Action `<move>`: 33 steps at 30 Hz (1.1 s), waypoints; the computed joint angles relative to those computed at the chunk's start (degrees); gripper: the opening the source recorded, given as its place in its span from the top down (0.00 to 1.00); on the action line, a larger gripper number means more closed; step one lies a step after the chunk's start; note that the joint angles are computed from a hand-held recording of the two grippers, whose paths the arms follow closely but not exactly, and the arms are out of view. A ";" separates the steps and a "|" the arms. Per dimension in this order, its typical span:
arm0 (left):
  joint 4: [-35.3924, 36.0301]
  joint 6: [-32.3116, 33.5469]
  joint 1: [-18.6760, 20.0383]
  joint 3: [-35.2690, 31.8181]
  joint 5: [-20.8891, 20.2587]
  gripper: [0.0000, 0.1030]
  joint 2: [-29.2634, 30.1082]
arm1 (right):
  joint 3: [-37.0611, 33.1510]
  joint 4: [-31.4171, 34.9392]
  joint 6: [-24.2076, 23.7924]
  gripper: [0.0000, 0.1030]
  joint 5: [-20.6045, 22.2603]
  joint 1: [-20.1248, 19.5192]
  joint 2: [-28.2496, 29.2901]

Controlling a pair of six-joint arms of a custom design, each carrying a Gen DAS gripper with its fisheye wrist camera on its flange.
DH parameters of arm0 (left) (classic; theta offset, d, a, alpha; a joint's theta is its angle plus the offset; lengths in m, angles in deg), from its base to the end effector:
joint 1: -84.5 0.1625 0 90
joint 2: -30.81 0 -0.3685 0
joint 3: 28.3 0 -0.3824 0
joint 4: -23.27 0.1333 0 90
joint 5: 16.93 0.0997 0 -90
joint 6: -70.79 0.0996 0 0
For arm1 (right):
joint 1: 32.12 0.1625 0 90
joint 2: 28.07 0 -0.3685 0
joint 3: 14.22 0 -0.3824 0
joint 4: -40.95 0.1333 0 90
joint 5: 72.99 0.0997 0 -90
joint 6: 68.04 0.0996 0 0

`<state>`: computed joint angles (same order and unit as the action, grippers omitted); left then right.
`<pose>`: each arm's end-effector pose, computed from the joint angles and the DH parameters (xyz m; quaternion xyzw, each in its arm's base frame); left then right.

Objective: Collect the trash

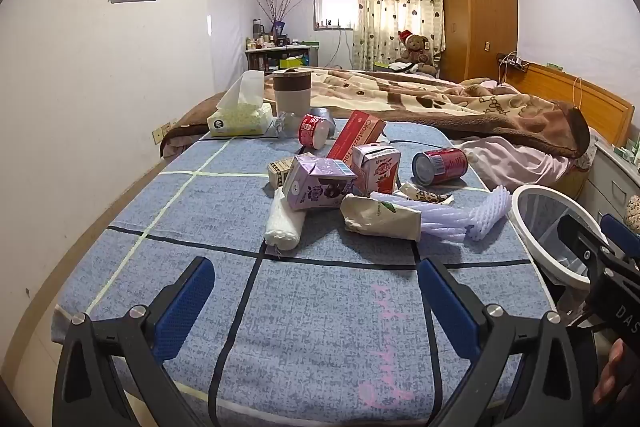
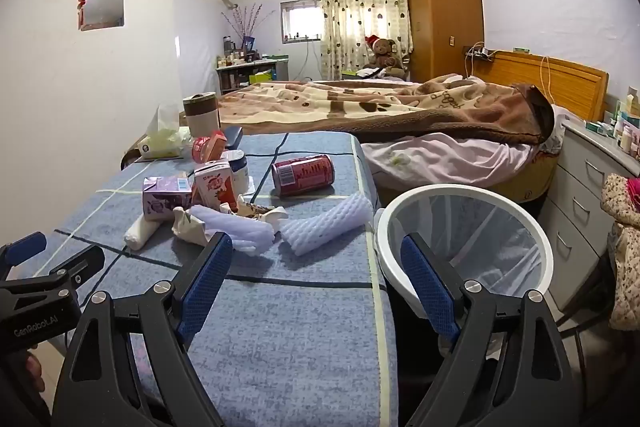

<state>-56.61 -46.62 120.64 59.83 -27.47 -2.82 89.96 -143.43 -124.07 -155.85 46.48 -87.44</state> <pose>-0.3120 -0.5141 -0.0426 -0.0518 0.7325 -0.5074 0.4510 0.0244 -0.6159 0.2219 0.3682 -0.8284 0.3794 0.1852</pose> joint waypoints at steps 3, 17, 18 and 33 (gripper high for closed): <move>1.49 -1.16 -0.01 -0.41 0.02 0.00 0.13 | -0.11 0.17 0.18 0.15 -0.20 0.03 0.00; 2.99 -2.02 -0.08 -1.30 0.01 0.00 0.58 | 0.26 -0.44 0.22 0.15 -0.37 0.08 0.01; 2.24 -1.86 -0.07 -0.62 0.08 0.00 0.20 | 0.22 -0.33 0.16 0.15 -0.32 0.08 0.00; 3.89 -2.94 -0.18 -0.68 -0.13 0.00 -0.43 | 0.32 -0.18 -0.02 0.15 -0.29 0.09 -0.21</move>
<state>-52.72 -49.56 120.46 59.15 -27.60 -3.25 90.28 -143.62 -124.09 -156.14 46.57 -87.64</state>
